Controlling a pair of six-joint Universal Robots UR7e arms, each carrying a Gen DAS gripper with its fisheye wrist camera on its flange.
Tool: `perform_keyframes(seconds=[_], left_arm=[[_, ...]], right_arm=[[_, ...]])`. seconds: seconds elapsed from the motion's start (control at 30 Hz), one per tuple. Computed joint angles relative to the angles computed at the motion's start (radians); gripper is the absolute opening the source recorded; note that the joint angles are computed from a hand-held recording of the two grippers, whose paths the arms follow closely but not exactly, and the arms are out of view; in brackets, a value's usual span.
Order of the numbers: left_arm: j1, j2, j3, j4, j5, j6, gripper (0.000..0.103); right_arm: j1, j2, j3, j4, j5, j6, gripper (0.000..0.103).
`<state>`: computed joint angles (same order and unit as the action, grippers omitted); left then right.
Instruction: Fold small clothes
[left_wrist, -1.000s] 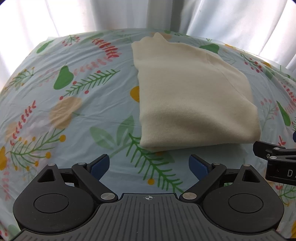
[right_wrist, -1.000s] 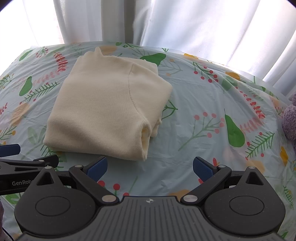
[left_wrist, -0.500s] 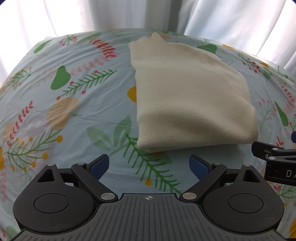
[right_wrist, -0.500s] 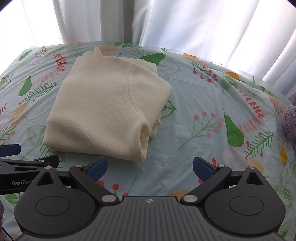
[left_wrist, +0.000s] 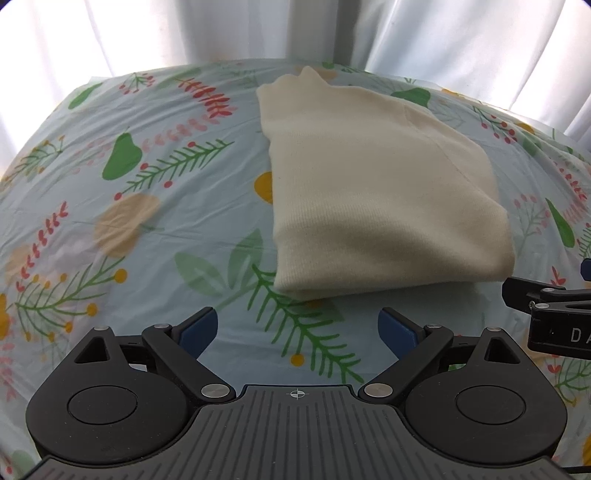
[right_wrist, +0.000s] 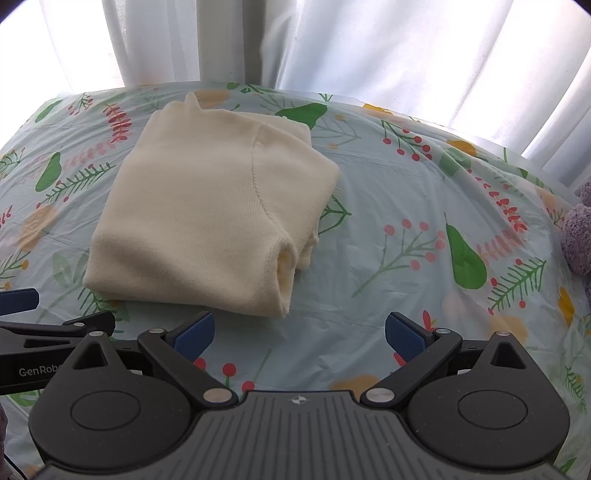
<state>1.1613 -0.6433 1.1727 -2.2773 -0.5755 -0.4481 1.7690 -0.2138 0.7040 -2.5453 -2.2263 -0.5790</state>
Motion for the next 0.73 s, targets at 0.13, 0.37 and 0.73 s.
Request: perform_keyframes(seconds=[0.13,0.37,0.73], left_arm=[[-0.001,0.001,-0.001,0.009,0.000,-0.004,0.097],[-0.004,0.000,0.002,0.012,0.000,-0.007,0.097],[-0.006,-0.005,0.012,-0.003,-0.005,0.000,0.097]], right_arm=[[0.000,-0.003,0.005,-0.004,0.001,-0.001,0.099],[0.000,-0.014,0.029,-0.018,0.002,-0.001,0.099],[-0.001,-0.023,0.045,-0.030,0.006,-0.007,0.099]])
